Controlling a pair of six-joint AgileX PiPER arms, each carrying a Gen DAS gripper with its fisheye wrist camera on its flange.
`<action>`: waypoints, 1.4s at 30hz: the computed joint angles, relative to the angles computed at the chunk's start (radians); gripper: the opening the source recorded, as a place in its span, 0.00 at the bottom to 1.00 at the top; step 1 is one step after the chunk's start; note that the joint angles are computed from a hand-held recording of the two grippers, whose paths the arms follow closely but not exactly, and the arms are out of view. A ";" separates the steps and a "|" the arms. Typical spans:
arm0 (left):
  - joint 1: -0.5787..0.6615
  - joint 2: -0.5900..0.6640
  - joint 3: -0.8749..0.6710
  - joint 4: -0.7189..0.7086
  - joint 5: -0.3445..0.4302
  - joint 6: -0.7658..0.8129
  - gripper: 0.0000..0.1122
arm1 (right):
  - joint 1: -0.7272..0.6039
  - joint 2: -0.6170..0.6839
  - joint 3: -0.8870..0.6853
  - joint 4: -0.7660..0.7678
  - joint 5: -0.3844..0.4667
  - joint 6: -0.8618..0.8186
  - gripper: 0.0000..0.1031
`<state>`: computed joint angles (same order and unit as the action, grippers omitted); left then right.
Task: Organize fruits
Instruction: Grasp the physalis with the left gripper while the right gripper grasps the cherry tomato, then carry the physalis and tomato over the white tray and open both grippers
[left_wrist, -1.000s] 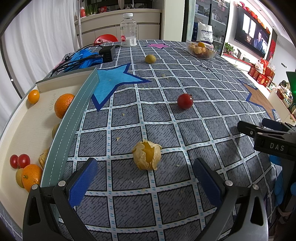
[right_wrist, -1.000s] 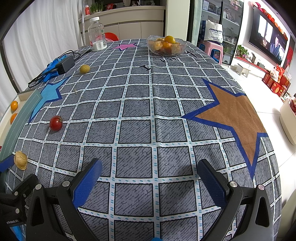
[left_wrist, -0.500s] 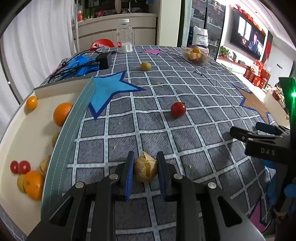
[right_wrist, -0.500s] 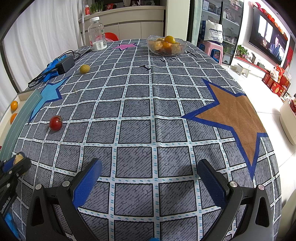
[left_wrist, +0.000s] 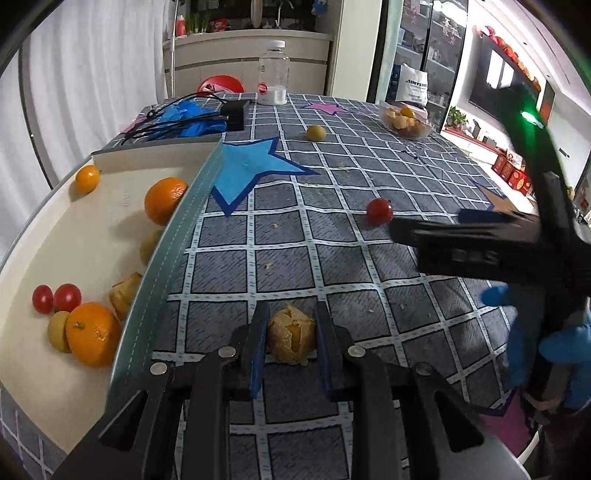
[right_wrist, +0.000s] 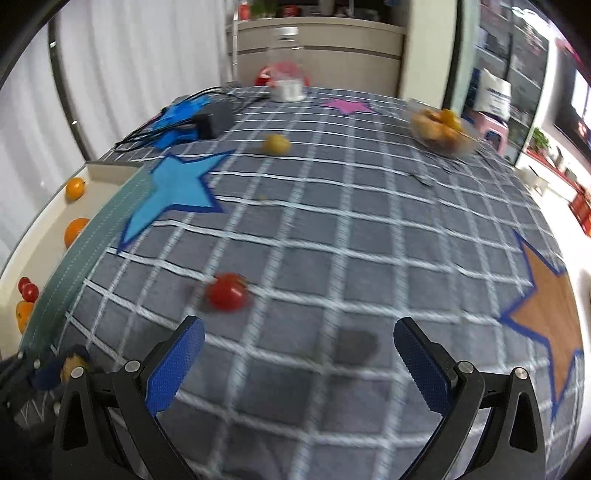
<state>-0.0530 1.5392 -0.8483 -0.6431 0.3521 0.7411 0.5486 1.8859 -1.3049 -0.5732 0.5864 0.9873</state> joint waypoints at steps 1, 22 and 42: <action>0.001 -0.001 0.004 -0.004 -0.006 0.002 0.24 | -0.004 0.025 -0.026 0.020 -0.003 -0.024 1.00; 0.156 -0.148 -0.025 -0.137 0.129 0.154 0.23 | -0.022 -0.164 0.115 0.315 -0.132 -0.218 0.24; 0.476 -0.001 -0.184 -0.149 0.165 0.247 0.23 | 0.132 0.142 -0.473 0.573 0.138 -0.502 0.24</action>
